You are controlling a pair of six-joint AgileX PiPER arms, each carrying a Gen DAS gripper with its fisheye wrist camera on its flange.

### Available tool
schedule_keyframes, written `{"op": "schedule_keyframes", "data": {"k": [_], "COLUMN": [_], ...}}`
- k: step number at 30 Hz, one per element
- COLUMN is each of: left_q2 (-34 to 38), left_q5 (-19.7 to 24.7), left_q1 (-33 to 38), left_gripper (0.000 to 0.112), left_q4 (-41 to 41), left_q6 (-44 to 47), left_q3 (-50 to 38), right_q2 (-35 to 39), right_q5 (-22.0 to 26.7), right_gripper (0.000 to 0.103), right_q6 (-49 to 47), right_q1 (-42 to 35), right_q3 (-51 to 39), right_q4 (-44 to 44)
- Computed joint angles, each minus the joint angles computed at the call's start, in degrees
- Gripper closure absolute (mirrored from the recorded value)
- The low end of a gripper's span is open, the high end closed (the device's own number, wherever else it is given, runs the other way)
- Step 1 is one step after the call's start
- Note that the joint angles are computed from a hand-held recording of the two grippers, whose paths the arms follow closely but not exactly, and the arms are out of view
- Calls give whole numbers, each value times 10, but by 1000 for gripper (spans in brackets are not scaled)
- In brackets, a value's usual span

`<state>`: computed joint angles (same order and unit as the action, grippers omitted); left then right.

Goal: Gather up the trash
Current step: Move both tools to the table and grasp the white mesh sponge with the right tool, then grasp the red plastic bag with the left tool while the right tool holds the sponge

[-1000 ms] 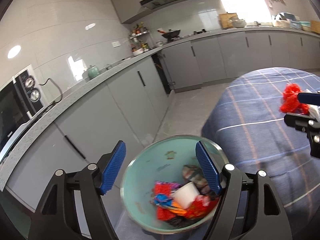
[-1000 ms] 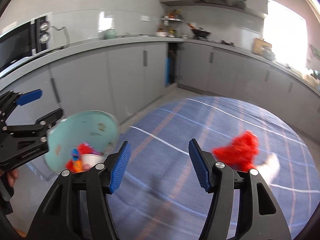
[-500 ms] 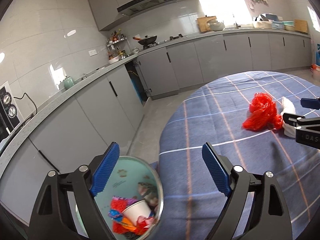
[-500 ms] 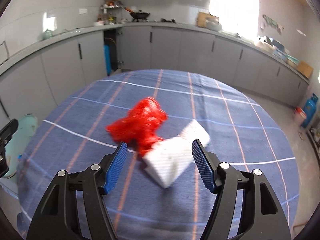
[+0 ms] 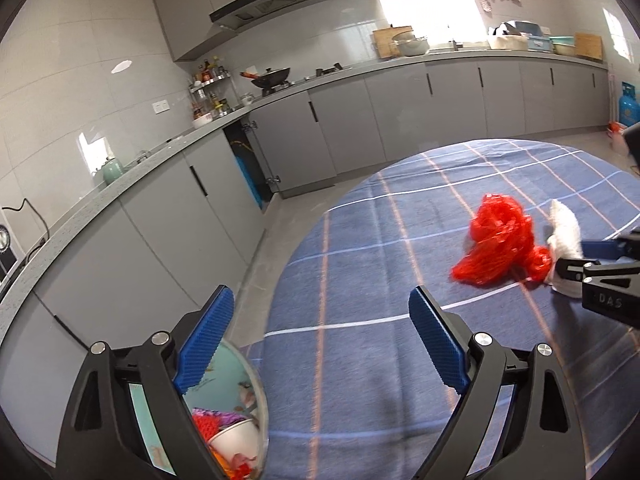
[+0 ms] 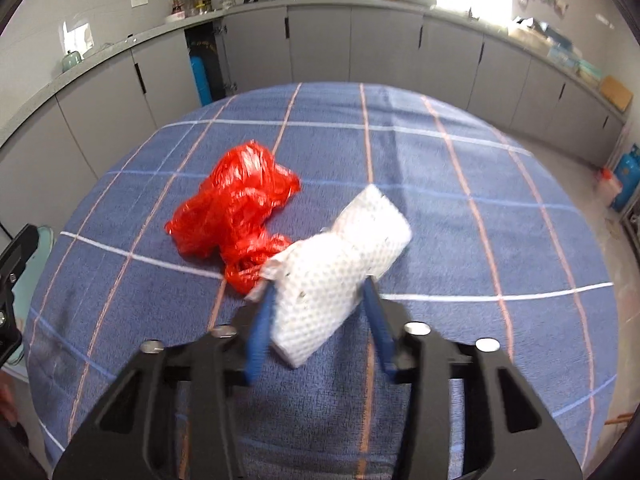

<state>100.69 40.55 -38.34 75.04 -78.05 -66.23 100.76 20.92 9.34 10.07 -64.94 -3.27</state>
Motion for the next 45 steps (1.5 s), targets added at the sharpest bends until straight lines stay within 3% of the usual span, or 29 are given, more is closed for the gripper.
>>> {"op": "schedule_keyframes", "data": {"k": [2, 5, 10, 13, 23, 26, 29, 32, 45], "left_q2": [12, 30, 77, 112, 234, 257, 263, 254, 135], "left_q5": [-1, -5, -8, -6, 5, 14, 9, 4, -19], "left_q1": [-8, -15, -29, -40, -42, -34, -24, -25, -39], "left_gripper": [24, 24, 24, 24, 26, 48, 80, 94, 97], "left_q4": [-9, -24, -64, -88, -239, -308, -373, -374, -248], "left_q6": [12, 34, 91, 129, 303, 376, 431, 434, 304], "left_q3": [-17, -44, -116, -166, -348, -383, -394, -382, -223], "right_q2": [-6, -24, -62, -70, -77, -76, -81, -84, -127], "right_q5": [-4, -19, -44, -51, -69, -68, -70, -71, -82], "right_gripper": [85, 88, 88, 88, 88, 88, 88, 88, 88], "right_q6": [-44, -67, 17, 8, -226, -290, -325, -322, -230], "right_q1": [-7, -17, -36, -61, -120, -127, -130, -129, -76], "right_q3": [7, 26, 62, 69, 91, 93, 98, 100, 122], "right_q4": [35, 51, -67, -72, 140, 200, 233, 227, 138]}}
